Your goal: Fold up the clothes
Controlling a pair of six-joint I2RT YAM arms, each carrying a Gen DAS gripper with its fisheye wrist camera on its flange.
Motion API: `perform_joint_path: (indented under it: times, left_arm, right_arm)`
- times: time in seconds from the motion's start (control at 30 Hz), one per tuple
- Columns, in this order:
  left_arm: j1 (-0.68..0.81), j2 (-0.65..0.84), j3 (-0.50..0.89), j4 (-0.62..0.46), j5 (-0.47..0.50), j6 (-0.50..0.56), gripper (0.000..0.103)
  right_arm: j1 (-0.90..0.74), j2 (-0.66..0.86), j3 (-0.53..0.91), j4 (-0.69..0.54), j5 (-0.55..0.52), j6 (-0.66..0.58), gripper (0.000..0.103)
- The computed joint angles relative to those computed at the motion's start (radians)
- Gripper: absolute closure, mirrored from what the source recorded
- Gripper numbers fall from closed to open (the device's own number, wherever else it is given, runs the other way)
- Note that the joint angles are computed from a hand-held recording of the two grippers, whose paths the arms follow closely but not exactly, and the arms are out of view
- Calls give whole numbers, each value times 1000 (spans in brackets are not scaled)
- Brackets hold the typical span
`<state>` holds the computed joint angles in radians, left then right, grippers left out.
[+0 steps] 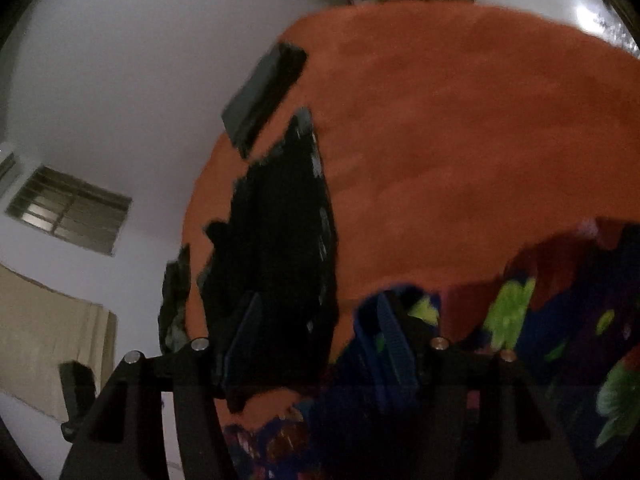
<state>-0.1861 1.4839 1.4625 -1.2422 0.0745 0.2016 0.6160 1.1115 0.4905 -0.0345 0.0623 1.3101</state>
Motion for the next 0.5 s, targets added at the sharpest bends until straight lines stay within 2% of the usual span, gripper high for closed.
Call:
perform_joint_path:
  times: [0.03,0.13,0.17,0.27,0.33,0.4,0.5]
  left_arm:
    - [-69,-39,-67,80,-72,34,24]
    - [-303,-146,-313,378,-342,92,24]
    - [-353,-181,-390,455,-383,117,24]
    - [-523,-233,-586,666,-508,188,24]
    - [-633,-254,-703,838,-601,224,24]
    - [-699,-256,-752,926,-644,213,24]
    - [-764,-192,-749,958,-695,149,24]
  right_arm:
    - [1,-1,-7,3,-9,1,43]
    - [44,-38,-44,52,68,22,43]
    - [55,-64,-66,81,100,28,43]
    - [50,-110,-70,55,141,25,43]
    - [32,-104,-66,49,114,11,43]
    - [32,-112,-69,28,113,14,43]
    - [42,-143,-106,25,131,52,43]
